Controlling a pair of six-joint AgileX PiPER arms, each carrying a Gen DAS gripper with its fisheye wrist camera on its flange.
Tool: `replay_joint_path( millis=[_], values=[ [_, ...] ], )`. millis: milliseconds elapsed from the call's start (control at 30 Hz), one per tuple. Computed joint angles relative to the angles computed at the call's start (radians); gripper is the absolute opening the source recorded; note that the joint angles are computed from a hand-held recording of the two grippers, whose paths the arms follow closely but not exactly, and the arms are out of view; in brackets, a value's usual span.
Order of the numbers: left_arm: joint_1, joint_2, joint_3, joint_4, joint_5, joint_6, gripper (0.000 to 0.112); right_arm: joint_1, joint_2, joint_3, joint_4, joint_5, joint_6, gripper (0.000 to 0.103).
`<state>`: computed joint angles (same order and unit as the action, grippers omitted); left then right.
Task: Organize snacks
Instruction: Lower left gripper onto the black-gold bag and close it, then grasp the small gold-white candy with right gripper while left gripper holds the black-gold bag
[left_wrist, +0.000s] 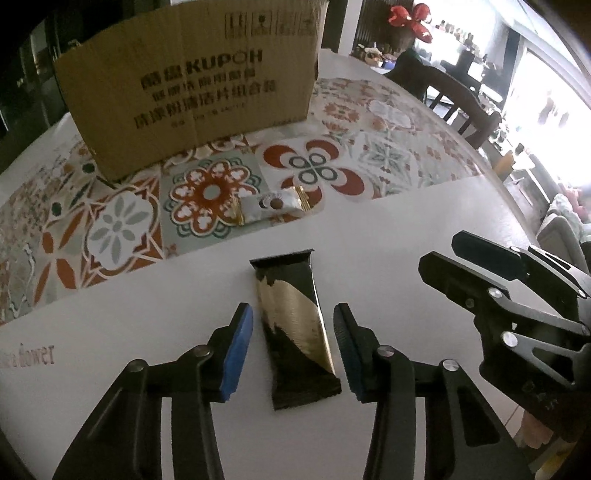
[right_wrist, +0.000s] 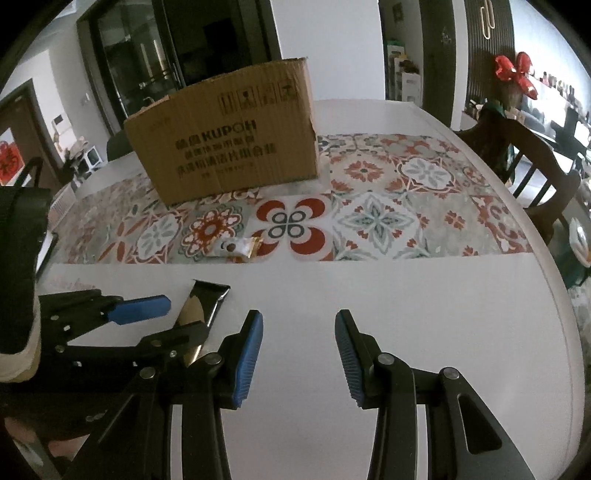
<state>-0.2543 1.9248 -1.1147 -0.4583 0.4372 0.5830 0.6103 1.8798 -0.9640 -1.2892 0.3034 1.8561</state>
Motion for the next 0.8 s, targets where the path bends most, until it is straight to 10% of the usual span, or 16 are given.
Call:
replay_joint_path(
  millis=[800],
  values=[
    [0.045, -0.041, 0.042, -0.145, -0.041, 0.160, 0.030, -0.005, 0.018, -0.070, 0.248, -0.014, -0.298, 0.042]
  ],
)
